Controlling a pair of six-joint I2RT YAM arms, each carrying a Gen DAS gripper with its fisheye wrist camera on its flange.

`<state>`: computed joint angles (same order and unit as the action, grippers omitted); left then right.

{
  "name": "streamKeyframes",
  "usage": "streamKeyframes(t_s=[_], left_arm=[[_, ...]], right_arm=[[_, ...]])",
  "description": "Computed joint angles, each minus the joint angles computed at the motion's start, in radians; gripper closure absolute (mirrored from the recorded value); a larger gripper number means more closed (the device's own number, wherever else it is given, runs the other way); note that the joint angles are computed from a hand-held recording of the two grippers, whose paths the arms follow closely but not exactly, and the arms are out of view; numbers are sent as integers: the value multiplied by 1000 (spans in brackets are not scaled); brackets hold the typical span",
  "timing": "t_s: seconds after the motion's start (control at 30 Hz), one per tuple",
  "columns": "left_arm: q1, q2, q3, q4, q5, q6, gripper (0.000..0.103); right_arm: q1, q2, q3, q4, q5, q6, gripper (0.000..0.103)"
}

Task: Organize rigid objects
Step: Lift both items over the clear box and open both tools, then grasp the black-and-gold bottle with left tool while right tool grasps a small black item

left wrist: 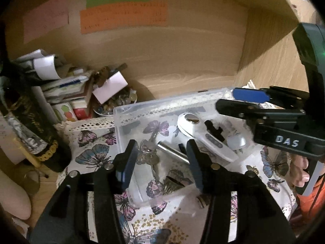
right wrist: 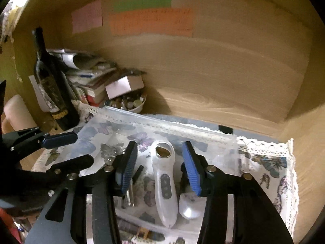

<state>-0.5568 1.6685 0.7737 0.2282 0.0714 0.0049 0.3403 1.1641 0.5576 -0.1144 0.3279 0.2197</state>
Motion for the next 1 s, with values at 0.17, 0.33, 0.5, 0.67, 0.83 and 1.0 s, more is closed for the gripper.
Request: streamKeyframes(t_s=[0.17,0.33,0.5,0.67,0.83,1.0], left_arm=[[-26,-100,-87,9,-14,4,38],[-71,-141,-161,23,-18,-2,32],[-133,-93,-178,24,-40,-16,32],[-188,24,-112,-10,-54,-36,32],[-245,117,-44,-23,-75,-48,32],[-268,201,49,-77,-53,-23,32]], right_arm=[[81,-223,-80,-111,98,44,47],[182,-414,-160,-266,200,133,46],[226,-521,-260,-372,204,250,46],[208,-545,-362,-378,135,313,46],[162,-604,-427,-383,54,314,46],[127,-531,-439,-303,-8,281,47]])
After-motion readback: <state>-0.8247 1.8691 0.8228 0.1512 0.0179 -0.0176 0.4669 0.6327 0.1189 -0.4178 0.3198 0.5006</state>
